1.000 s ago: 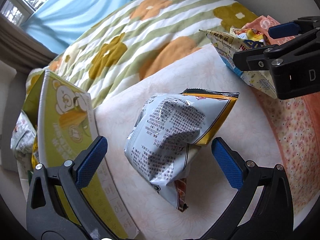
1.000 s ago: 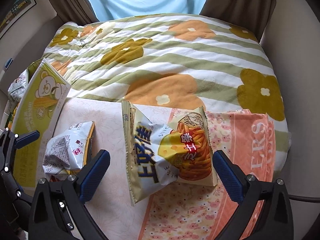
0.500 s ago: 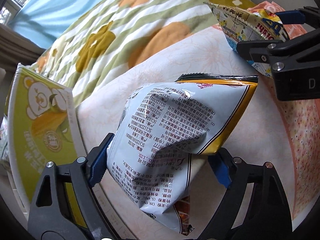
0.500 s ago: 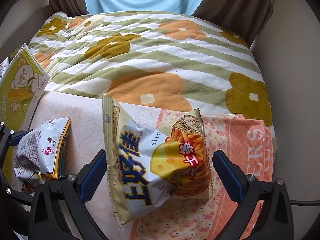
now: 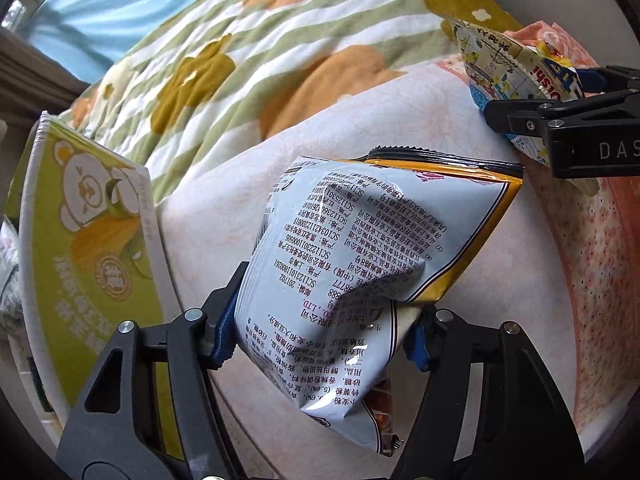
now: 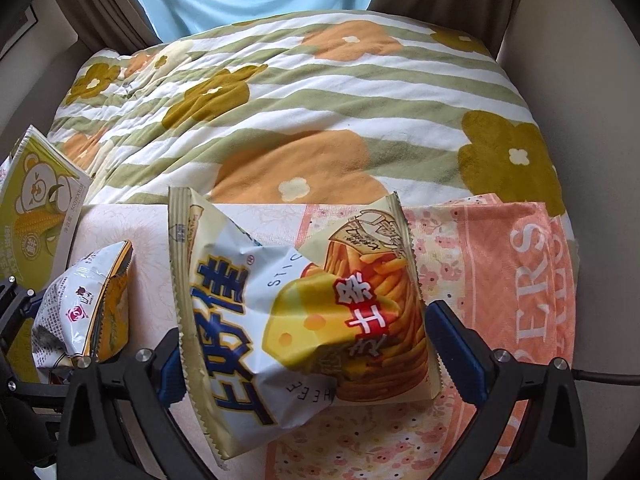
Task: Organize snacks
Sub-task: 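Grasp white chip bag with left tool while right grasps white-blue chip bag, then carry both chip bags over the yellow box and release them inside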
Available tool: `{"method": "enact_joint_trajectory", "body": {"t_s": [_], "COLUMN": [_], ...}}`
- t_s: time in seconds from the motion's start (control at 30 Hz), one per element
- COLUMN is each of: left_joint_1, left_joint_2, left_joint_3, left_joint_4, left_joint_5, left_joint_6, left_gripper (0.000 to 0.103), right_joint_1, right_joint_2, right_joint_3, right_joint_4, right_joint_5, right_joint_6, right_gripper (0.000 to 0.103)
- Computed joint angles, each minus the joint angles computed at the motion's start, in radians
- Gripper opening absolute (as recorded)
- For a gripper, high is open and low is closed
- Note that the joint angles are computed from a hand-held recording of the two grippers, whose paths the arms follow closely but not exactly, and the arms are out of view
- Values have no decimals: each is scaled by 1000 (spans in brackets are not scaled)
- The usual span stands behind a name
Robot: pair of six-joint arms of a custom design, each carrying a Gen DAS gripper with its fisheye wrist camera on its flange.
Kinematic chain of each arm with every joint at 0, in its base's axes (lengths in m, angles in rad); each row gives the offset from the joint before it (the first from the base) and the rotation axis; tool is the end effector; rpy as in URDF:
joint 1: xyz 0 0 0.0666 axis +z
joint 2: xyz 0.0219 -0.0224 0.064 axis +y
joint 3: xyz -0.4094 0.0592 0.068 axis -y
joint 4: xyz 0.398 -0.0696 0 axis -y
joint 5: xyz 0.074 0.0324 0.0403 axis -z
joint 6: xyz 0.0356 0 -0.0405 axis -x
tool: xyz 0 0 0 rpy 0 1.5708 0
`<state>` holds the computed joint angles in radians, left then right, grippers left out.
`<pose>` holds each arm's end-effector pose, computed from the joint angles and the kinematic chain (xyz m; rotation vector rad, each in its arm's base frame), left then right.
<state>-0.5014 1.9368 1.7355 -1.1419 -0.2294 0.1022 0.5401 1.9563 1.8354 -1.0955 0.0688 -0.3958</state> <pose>0.5704 -0.3039 0.3031 0.5282 2.8000 0.2166 0.5776 0.3430 0.3336 -0.1841 2.7853 0.1397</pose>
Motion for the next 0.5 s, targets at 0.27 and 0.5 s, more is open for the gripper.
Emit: {"method": "enact_joint_trajectory", "body": {"t_s": [0.27,0.5], "left_joint_1": [10,6], "left_joint_2": [-22,-58], "left_joint_3": [-5,-3], "left_joint_4": [5,14], "left_joint_5": [11,-9], "left_joint_6": [44,75], "left_gripper": [61,61], "right_joint_1": [0,4], "right_joint_2": [-25,-76], "right_joint_3": [-32,-58], "right_joint_4": [21,43], "right_joint_5": [-15,-16], "right_joint_6": [-3,0], "right_gripper": [76,71]}}
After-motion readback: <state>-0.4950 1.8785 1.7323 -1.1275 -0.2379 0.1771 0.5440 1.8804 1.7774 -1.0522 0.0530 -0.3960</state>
